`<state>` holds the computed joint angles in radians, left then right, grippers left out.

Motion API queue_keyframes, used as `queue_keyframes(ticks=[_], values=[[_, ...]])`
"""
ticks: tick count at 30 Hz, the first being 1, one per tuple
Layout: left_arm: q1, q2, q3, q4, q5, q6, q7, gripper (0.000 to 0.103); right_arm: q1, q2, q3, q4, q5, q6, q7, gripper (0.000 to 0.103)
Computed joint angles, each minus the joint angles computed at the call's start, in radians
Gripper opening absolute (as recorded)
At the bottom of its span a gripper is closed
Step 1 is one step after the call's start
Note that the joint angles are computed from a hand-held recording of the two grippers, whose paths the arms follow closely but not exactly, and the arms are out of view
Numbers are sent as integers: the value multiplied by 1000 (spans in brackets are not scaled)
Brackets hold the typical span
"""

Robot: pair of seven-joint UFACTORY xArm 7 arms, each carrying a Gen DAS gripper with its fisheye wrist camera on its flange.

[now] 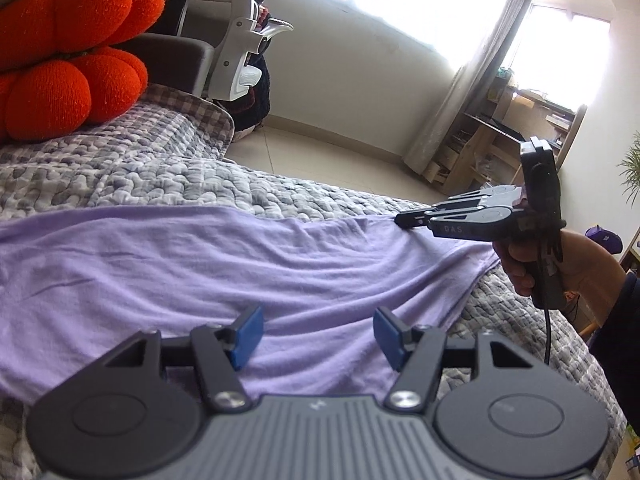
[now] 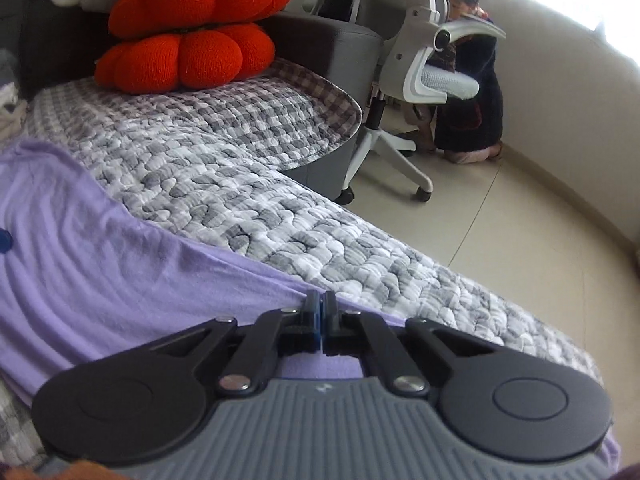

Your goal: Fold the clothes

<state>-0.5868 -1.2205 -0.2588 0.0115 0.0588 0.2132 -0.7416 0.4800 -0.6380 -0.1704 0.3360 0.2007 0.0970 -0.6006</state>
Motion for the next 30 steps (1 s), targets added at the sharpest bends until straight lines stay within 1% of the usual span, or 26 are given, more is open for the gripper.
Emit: queue_keyframes(ticks=[2,7,9,11,15,17,19,20,21,22,23,24,25,26,27,30], values=[[1,-5,-4,2,1,7,-3,62,-9,4,14,-5,-1,-33,14,0],[5,-8,-11,2,2,7,-13,62,-16,35,19,-6,-25,-111,58,0],[6,-9,-11,1,3,7,-15,62,4,36,-4,-11,-39,-123,63,0],[8,-19,-18,0,6,8,-21,62,4,32,-8,-24,-56,-149,69,0],[14,-49,-42,0,18,7,-37,62,12,11,-12,-70,-80,-283,127,0],[12,-50,-63,6,34,-2,-36,62,-8,18,8,-79,-94,-298,160,0],[11,-34,-72,14,44,-2,-38,63,-18,24,3,-78,-120,-270,174,0],[11,-23,-73,18,46,0,-39,63,-17,17,-13,-80,-130,-255,183,0],[11,-16,-69,18,45,4,-42,63,-20,8,-25,-81,-139,-239,192,3],[11,-9,-65,18,44,6,-44,63,-43,-8,-23,-81,-141,-220,205,9],[9,-6,-57,16,42,7,-43,63,-64,-23,-21,-81,-141,-201,217,13],[5,-8,-47,13,39,5,-41,63,-90,-38,-16,-80,-138,-182,229,20],[2,-13,-39,11,36,4,-40,63,-138,-57,4,-82,-131,-165,251,35],[0,-19,-31,8,33,4,-40,63,-181,-75,15,-84,-123,-148,272,41],[-1,-26,-25,9,29,12,-39,63,-205,-97,-2,-88,-111,-131,287,43],[-3,-23,3,31,24,46,-12,63,-287,-158,-56,-90,-69,-69,330,43]])
